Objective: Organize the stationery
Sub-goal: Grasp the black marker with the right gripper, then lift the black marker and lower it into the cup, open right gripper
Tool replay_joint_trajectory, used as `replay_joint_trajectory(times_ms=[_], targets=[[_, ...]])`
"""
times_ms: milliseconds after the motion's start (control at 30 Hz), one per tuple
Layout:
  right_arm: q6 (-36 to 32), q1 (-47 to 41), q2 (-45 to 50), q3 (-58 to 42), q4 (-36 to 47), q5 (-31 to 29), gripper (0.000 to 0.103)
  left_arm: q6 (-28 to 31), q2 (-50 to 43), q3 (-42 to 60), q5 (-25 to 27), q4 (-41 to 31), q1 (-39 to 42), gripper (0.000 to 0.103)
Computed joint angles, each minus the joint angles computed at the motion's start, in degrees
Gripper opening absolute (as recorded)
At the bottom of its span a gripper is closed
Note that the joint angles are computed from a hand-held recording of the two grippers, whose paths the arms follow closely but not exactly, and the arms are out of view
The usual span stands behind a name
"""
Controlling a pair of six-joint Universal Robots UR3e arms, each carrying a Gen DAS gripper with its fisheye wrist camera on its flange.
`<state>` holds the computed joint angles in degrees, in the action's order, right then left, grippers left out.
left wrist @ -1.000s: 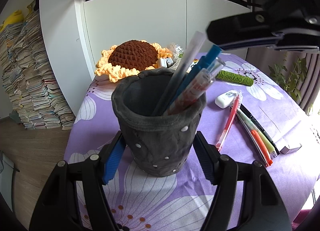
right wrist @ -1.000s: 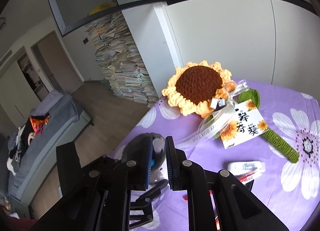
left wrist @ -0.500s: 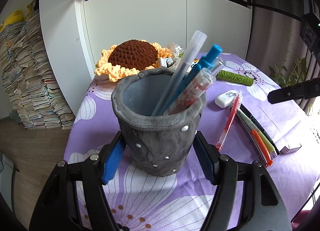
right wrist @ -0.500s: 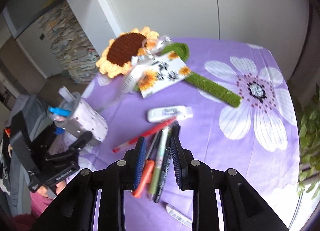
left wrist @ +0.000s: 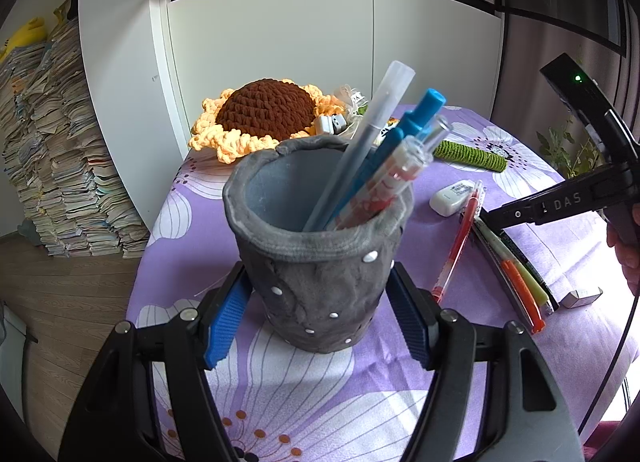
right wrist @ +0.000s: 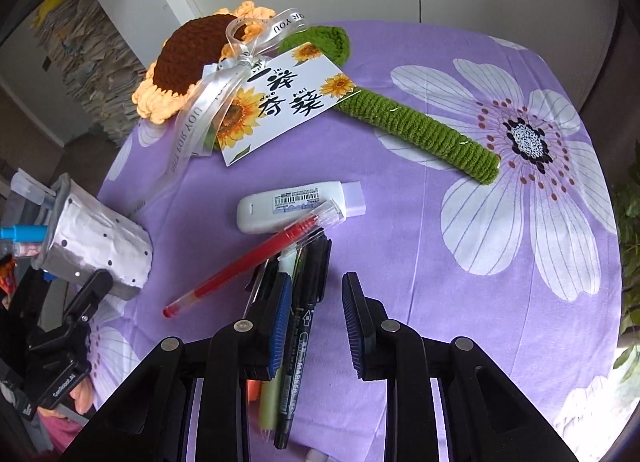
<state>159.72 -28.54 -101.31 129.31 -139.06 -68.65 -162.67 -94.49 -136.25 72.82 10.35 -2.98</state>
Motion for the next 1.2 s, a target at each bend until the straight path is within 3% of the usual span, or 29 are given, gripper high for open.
replay_joint_trajectory(times_ms=[233,433,500,733,967,1067,1133,1200], targets=[[3.27,6.63,6.06,-2.27,-8.05,-12.10,0.026,-0.12,-0.32,0.14,0.03,0.20,-0.10,0.068],[3.10,5.32,7.32,-3.58,-7.38,-10.29,0.026,-0.37,-0.79,0.61,0.36,0.15,-0.48,0.068],[2.63,6.75,8.72,-4.56,-8.36,-11.17,0.019,-0.47,-0.90,0.69,0.42,0.23,-0.54,0.068],[-1.48,0.89,-2.90,-1.50,0.67,-0.61,0.016,-0.53,-0.22,0.04,0.20,0.37,-0.34,0.068],[-10.50,-8.25,-25.30,-2.11,20.39,14.03,0.015,-0.51,-0.29,0.11,0.19,0.37,-0.29,0.068],[-12.73,-10.08,-30.60,-4.32,26.13,21.80,0.015,-0.50,-0.28,0.13,0.15,0.31,-0.28,0.068],[-9.94,-7.94,-29.57,-6.07,22.71,24.61,0.015,-0.55,-0.25,0.09,0.22,0.34,-0.35,0.068],[-4.93,-4.28,-26.62,-6.99,14.26,24.97,0.015,-0.55,-0.27,0.10,0.23,0.38,-0.35,0.068]])
